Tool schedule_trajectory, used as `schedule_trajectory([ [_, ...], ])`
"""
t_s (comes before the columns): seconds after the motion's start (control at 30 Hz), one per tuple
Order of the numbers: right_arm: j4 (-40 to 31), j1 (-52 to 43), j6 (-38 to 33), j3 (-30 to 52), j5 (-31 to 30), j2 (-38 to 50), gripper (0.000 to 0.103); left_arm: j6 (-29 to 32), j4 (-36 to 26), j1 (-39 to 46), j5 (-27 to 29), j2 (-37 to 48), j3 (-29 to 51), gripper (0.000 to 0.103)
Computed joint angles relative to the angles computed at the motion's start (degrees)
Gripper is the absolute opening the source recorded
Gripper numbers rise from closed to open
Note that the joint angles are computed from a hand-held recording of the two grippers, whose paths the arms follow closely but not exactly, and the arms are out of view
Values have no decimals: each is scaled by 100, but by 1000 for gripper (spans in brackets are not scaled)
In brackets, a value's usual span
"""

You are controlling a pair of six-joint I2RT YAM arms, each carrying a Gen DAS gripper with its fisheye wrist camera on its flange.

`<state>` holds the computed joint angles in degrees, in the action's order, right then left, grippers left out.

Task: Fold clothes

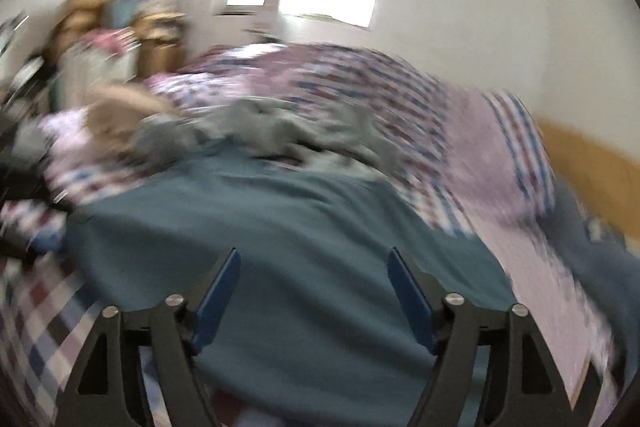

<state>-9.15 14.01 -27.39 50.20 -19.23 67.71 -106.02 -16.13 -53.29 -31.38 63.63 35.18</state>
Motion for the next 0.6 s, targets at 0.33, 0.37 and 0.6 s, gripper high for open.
schedule_trajectory([
  [0.33, 684, 1989, -1454, -1289, 581, -592, 86, -81, 796, 104, 203, -437, -579, 56],
  [0.37, 788, 2128, -1558, -1372, 711, -583, 86, -74, 903, 114, 225, -472, -633, 56],
  [0.6, 1276, 2673, -1946, -1521, 1328, -223, 86, 214, 1269, 158, 414, -810, -738, 56],
])
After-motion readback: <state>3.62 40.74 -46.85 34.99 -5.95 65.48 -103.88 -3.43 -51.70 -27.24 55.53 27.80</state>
